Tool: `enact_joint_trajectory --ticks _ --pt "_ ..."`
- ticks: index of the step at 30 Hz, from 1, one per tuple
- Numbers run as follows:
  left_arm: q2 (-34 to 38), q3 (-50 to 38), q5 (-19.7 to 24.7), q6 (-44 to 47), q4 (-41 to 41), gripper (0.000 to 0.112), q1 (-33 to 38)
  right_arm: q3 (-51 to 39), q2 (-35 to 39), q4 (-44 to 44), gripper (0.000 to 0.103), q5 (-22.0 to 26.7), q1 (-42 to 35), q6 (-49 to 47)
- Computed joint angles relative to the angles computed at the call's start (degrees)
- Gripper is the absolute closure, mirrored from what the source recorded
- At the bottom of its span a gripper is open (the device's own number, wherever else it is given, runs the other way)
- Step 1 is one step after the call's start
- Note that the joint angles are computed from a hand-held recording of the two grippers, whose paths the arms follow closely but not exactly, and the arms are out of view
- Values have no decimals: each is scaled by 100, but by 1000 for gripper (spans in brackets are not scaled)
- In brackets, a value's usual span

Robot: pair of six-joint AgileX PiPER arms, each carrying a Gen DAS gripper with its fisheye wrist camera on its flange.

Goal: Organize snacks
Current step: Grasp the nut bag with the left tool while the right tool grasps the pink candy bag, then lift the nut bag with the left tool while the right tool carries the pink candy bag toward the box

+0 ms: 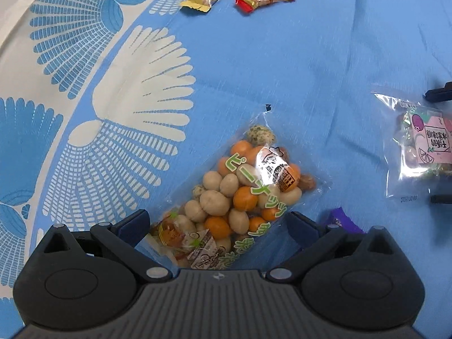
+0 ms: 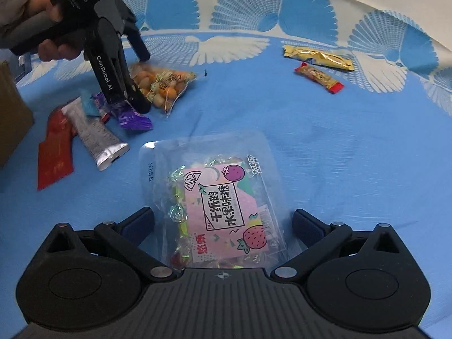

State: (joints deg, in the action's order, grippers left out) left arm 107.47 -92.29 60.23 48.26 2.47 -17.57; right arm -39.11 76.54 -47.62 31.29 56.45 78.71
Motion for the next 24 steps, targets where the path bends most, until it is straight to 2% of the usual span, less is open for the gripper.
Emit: enact_joint_trajectory --ticks 3,6,8,9,10,11,12,13,15,16,18,19,20,21,22,23,24 --pt "31 -11 -55 97 -116 9 70 202 -172 -287 0 -96 8 243" --pt "39 -89 14 -438 -16 10 -44 148 149 -1036 0 123 380 1056" --pt "-119 54 -165 -597 -255 27 -50 30 378 -1320 2 383 603 1514" --pt "-258 171 -276 -568 -369 42 -49 2 380 -1315 7 443 637 1637" --pt "-371 245 -357 -628 -412 62 -52 -23 355 -1340 24 543 717 1689" --pt "-427 218 -352 -674 -498 75 -22 -78 336 -1344 43 725 857 1708" --pt "-450 104 -253 -783 -588 97 41 -122 275 -1220 49 819 942 1682" --pt "-417 -82 -70 -957 -663 112 113 -130 217 -1135 58 881 1006 1732" --pt "-384 -381 254 -1172 -795 112 265 -120 142 -1085 66 1152 1237 2069" --pt "-429 -367 243 -1145 -748 112 279 -150 132 -1042 70 1356 1377 2244" --pt "-630 -96 -54 -1215 -469 112 202 -188 34 -877 70 1723 1625 2615" --pt "-679 -24 -147 -1232 -377 108 181 -194 -41 -738 69 1855 1713 2751" --pt "-637 -66 -151 -1189 -325 97 181 -229 -23 -677 68 2101 1849 2915" --pt "-540 -174 -83 -1169 -243 51 153 -247 -4 -617 67 2353 1997 3044" --pt "-567 -102 -192 -1043 -277 11 167 -180 -48 -607 62 2375 2048 3149" --pt "-656 80 -450 -730 -516 11 223 -77 -131 -573 57 2295 2055 3276" --pt "-650 126 -555 -478 -637 9 216 6 -180 -595 56 2265 2085 3423"
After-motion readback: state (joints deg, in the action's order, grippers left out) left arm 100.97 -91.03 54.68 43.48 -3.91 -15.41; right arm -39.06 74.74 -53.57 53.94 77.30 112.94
